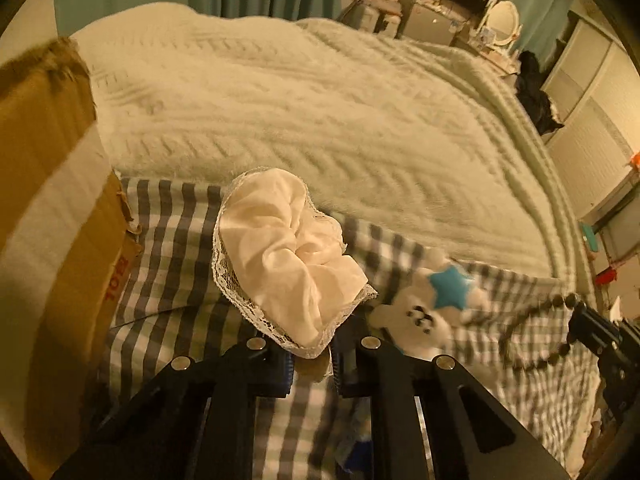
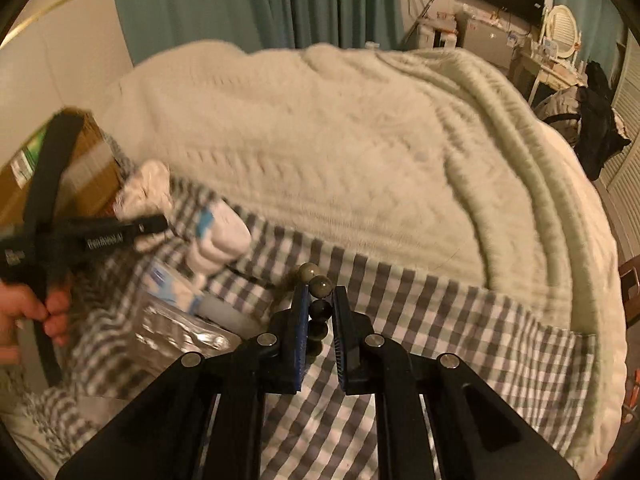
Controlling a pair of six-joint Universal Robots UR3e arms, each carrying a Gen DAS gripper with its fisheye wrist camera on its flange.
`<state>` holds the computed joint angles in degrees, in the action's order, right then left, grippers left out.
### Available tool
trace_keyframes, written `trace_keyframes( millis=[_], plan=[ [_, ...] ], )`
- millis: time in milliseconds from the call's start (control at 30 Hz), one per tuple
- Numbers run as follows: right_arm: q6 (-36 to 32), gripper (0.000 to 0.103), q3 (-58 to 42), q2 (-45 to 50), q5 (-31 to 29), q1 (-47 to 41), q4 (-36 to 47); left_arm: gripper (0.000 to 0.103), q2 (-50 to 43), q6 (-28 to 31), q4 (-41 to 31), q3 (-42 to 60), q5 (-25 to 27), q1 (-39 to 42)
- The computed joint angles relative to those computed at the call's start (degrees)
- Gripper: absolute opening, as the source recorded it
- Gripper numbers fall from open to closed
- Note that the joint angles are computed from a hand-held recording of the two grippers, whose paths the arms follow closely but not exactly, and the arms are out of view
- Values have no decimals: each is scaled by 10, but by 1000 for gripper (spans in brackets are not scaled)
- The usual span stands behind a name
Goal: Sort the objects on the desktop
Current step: 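Lift and carry the scrunchie and bead bracelet over the cardboard box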
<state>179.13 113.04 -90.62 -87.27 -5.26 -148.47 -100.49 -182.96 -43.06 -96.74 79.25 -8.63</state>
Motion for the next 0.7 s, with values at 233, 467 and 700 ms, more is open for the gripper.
trace_keyframes(
  millis=[233, 467, 700],
  plan=[
    [12, 11, -45, -47, -17, 23, 59, 14, 83, 21, -39, -17, -30, 19],
    [47, 11, -82, -75, -29, 85, 97, 14, 178, 55, -111, -29, -60, 56],
    [101, 11, -168, -36, -39, 181, 109, 14, 292, 118, -218, -22, -122, 135]
  ],
)
